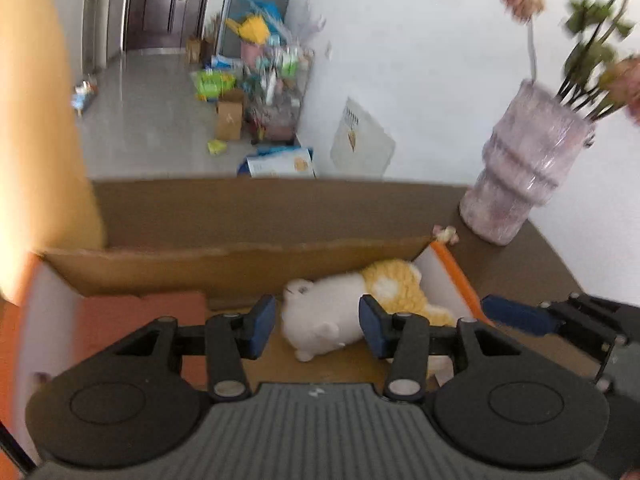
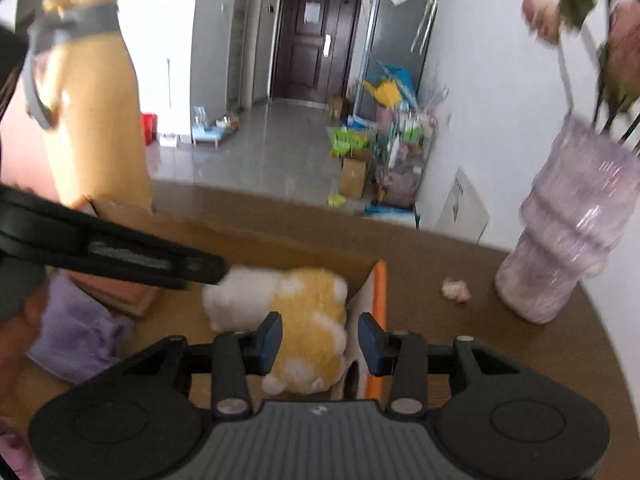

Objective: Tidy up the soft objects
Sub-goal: 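Carry the plush toy with the left gripper into the box and release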

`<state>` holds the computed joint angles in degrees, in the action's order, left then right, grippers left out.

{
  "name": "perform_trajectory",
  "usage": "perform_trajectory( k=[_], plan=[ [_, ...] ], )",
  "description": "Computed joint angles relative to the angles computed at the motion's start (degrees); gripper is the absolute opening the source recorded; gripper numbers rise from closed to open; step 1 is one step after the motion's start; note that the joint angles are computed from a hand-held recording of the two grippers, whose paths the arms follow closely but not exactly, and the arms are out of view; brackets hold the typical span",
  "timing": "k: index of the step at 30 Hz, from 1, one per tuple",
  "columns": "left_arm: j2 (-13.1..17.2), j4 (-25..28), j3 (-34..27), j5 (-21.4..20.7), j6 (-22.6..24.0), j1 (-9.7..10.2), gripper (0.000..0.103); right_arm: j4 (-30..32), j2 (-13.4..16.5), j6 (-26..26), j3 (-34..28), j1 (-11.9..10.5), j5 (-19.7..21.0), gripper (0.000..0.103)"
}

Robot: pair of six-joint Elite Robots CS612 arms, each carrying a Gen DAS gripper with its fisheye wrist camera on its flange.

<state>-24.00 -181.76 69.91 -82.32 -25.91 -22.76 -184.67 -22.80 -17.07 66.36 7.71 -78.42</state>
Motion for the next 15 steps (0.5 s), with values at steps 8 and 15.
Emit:
perform_trajectory(
  k=[8, 15],
  plan=[
    [-13.0, -17.5, 21.6, 13.1, 5.8, -2.41, 0.065, -11.7, -11.6, 1.1, 15.6, -3.1, 5.9, 0.058],
    [-19.6, -31.0, 35.4, 21.1, 8.4, -5.56, 0.079, -21.7, -16.2, 3.6, 26.0, -4.8, 8.6, 0.07]
  ],
)
